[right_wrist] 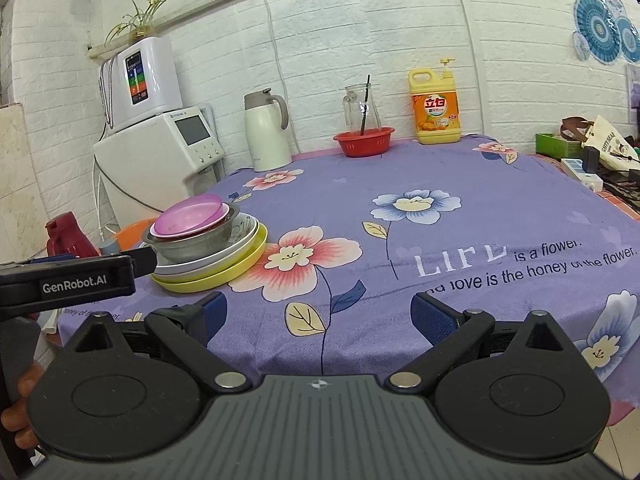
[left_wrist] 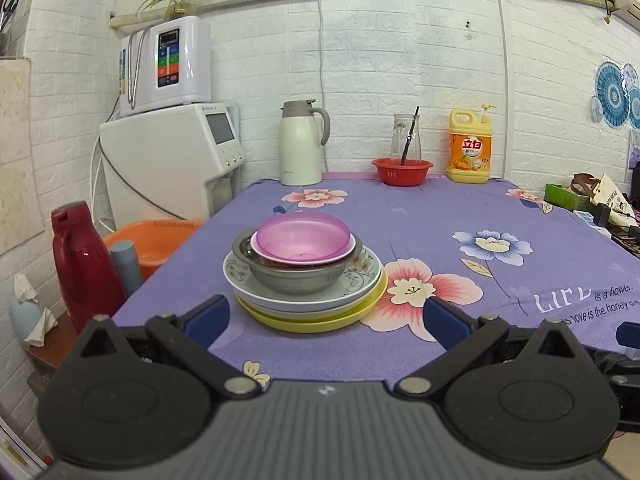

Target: Organize plates and bowls

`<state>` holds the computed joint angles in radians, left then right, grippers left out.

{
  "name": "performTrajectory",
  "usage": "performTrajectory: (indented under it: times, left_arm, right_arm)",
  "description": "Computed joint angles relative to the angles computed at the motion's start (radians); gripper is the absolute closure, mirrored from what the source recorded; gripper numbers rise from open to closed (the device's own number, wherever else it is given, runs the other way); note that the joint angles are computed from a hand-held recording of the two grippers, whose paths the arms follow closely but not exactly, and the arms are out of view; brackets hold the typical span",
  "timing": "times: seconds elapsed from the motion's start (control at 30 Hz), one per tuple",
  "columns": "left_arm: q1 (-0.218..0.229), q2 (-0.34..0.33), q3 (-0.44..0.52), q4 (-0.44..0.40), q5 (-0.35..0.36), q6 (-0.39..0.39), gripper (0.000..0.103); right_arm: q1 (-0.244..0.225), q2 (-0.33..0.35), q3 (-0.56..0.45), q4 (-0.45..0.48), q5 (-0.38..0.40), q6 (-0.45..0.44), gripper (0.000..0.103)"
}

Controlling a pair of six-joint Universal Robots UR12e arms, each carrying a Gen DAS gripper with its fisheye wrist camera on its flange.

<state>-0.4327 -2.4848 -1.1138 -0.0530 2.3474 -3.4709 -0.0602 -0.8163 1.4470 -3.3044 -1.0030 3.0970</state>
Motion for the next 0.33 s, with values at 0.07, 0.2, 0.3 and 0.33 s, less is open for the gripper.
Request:
performTrajectory:
  times: [0.07, 0.2, 0.3, 0.33]
  left_arm:
    - [-0.001, 0.0, 0.0, -0.003, 0.0, -0.001, 0.0]
    - [-0.001, 0.002, -0.002, -0.002, -0.001, -0.006, 0.0]
    - [0.0, 0.003, -0.003, -0.004, -0.002, -0.01, 0.0]
    - [0.0, 0.003, -0.003, -0.005, -0.002, -0.012, 0.0]
  right_arm:
    - [0.0, 0.0, 0.0, 0.002, 0.0, 0.002, 0.0]
    - [0.0, -0.001, 0.001, 0.003, 0.004, -0.002, 0.0]
    - [0.0, -0.001, 0.001, 0.007, 0.005, -0.005, 0.0]
    - [0.0, -0.001, 0.0, 0.009, 0.006, -0.005, 0.0]
